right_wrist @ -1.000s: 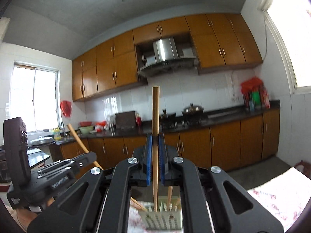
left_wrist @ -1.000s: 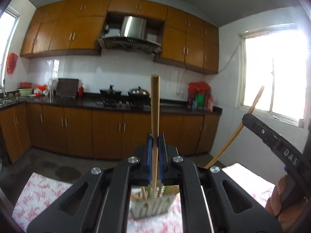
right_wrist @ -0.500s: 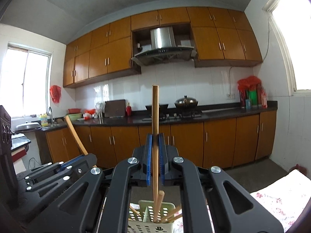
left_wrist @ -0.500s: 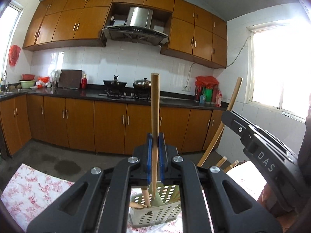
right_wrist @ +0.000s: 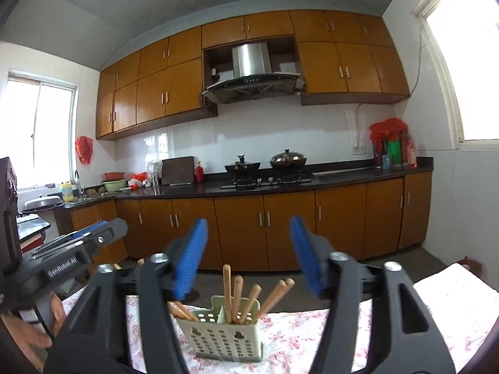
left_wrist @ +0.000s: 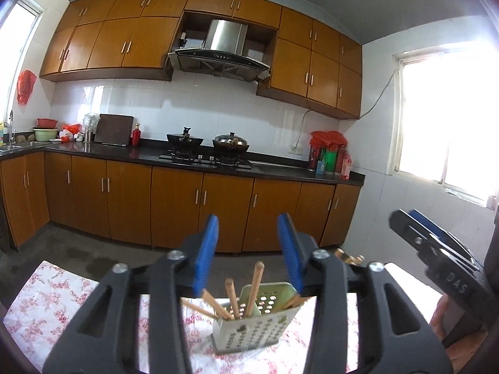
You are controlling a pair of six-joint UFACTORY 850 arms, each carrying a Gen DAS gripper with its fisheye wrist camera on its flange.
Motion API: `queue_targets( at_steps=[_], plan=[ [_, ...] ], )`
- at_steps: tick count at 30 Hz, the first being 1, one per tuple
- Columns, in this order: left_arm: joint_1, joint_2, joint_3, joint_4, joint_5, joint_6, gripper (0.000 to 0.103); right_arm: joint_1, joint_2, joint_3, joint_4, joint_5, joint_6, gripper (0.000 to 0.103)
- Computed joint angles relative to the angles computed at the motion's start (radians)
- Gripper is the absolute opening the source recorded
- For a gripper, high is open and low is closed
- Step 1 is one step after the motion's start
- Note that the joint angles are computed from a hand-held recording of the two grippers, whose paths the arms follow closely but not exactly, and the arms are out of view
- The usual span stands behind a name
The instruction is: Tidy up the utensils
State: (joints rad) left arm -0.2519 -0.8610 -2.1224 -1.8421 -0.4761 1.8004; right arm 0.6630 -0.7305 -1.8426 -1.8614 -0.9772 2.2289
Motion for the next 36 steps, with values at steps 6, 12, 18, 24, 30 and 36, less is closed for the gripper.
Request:
queue_targets(
  at_steps=[6,12,18,24,30,36],
  plan=[
    [0.037,0.208,0.352,-0.197,-0.048,0.282,0.094,0.060,0.059,0.117,0.065,-0.092,0.005,0.101],
    [0.064,0.346,0.631,-0.367,-0.056,0.493,0.099,0.090,0.055,0.136,0.280,-0.021,-0.095,0.101],
    [0.061,0.389,0.750,-0.486,-0.001,0.653,0.099,0.125,0.031,0.163,0.361,-0.020,-0.099,0.101],
    [0.052,0.404,0.812,-0.551,0.046,0.758,0.099,0.148,0.016,0.178,0.381,-0.042,-0.068,0.101],
    [0.049,0.403,0.840,-0.599,0.064,0.790,0.099,0.162,-0.009,0.167,0.414,-0.058,-0.091,0.101],
    [0.035,0.406,0.856,-0.727,0.075,0.940,0.099,0.159,-0.020,0.154,0.462,-0.056,-0.095,0.101]
  ],
)
